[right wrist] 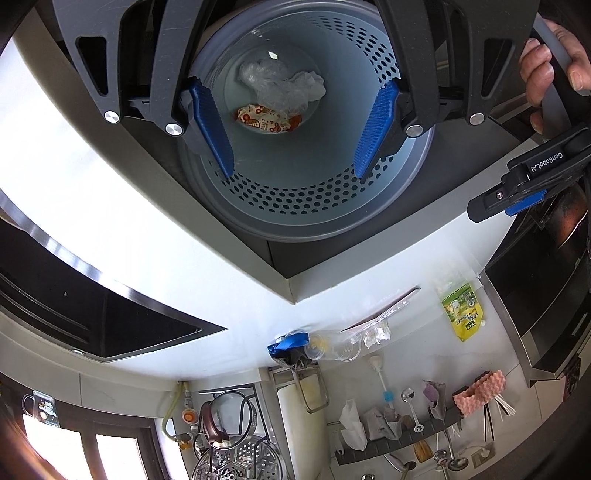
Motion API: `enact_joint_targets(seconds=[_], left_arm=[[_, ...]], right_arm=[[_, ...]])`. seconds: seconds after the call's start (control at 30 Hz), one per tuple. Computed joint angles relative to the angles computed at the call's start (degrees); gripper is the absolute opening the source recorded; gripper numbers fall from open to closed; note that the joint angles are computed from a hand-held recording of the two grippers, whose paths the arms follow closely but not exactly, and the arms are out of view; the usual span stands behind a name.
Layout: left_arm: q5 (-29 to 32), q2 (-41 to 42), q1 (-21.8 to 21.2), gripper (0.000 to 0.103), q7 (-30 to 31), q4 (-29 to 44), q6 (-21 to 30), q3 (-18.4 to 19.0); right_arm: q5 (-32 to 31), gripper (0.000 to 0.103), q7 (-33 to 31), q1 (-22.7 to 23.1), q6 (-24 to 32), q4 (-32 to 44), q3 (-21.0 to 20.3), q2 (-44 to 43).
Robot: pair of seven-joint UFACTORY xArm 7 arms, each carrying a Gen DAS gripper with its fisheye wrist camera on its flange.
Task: Collect trash
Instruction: 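Lift both open tools away from the basket toward the counter items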
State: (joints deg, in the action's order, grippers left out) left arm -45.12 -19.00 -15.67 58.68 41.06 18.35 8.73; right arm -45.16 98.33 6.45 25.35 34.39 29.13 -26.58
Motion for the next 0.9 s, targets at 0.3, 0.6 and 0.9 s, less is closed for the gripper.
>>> enact_joint_targets(seconds=[0.3, 0.6, 0.9], left_arm=[[-3.01, 5.97, 1.1, 0.096, 0.92, 6.57, -1.24, -1.09], [-1.24, 13.83, 5.9, 0.097, -2.93, 15.47, -0.84, -5.6], [5.93, 23.71, 10.62, 0.097, -11.22, 28.73, 0.88, -10.82]], right_arm=[[-3.8, 0.065, -1.47, -2.62, -1.7, 2.8, -1.93, 2.57], [-8.01, 0.065, -3.83, -3.84, -3.86, 7.88, -5.99, 8.01], [-8.94, 0.066, -10.27, -2.63, -3.55, 16.12, -12.83, 14.82]])
